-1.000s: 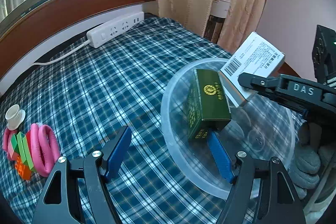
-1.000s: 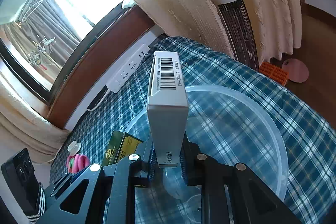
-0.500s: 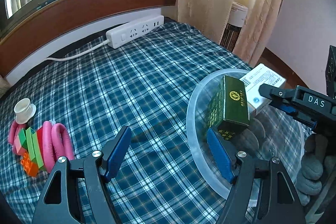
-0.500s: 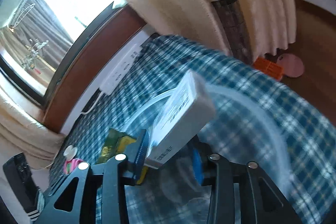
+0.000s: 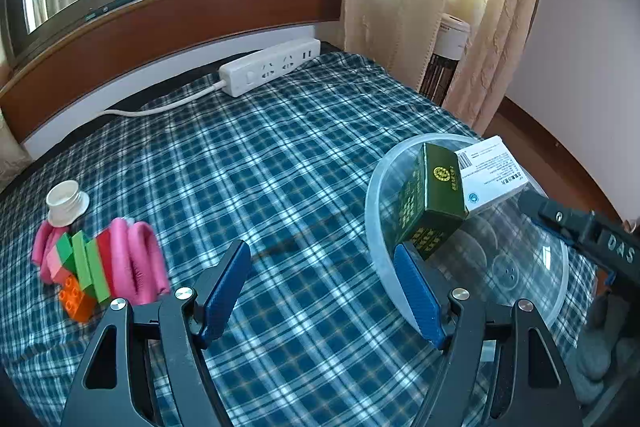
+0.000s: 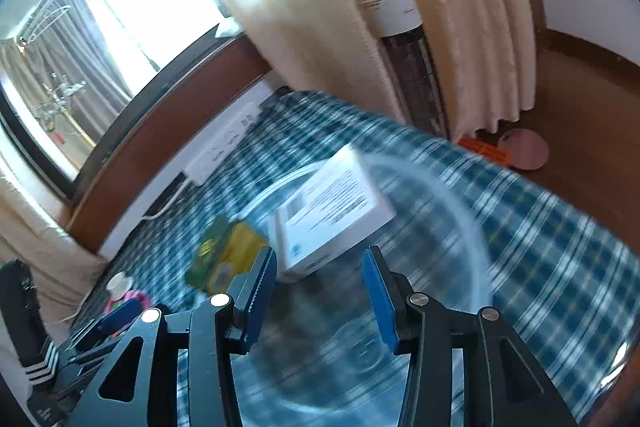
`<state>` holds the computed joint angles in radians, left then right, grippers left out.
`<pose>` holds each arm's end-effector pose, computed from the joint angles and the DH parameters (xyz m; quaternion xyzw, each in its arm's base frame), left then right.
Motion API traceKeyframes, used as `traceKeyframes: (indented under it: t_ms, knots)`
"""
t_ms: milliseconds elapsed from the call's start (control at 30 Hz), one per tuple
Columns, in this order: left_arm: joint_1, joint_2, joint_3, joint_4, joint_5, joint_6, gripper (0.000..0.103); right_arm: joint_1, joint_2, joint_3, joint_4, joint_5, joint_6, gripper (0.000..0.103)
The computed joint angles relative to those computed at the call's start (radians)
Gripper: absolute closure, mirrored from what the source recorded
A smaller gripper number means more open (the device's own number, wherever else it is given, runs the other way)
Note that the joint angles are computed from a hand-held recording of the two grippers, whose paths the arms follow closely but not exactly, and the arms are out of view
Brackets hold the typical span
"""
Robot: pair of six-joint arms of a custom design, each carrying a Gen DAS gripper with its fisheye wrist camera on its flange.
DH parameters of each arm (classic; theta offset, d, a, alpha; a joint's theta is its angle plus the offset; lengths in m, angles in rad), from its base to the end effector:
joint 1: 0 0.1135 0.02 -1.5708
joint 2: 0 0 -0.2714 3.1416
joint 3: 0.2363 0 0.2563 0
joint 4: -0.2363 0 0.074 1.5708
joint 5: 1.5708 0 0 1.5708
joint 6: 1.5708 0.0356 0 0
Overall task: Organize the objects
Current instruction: 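Lower the green box into the bowl with the left gripper while the right gripper releases the white box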
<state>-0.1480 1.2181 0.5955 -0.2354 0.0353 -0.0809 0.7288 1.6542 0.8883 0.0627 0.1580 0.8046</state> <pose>0.2326 -0.0359 0.1887 0.0376 0.9363 -0.0563 0.3447 0.2626 0.2270 0.1839 0.0674 0.9026 0.2391 0.3515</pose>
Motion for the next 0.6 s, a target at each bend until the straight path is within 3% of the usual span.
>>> traceKeyframes:
  t_ms: [233,600]
  knots:
    - [0.091,-0.074,-0.026,-0.042,0.050,0.026,0.027,0.079,0.056,0.080,0.008,-0.047,-0.041,0.052]
    - [0.222,-0.160,-0.056,-0.094,0.138,0.074,0.027,0.136,0.234,0.347,-0.201,0.109,-0.145,0.049]
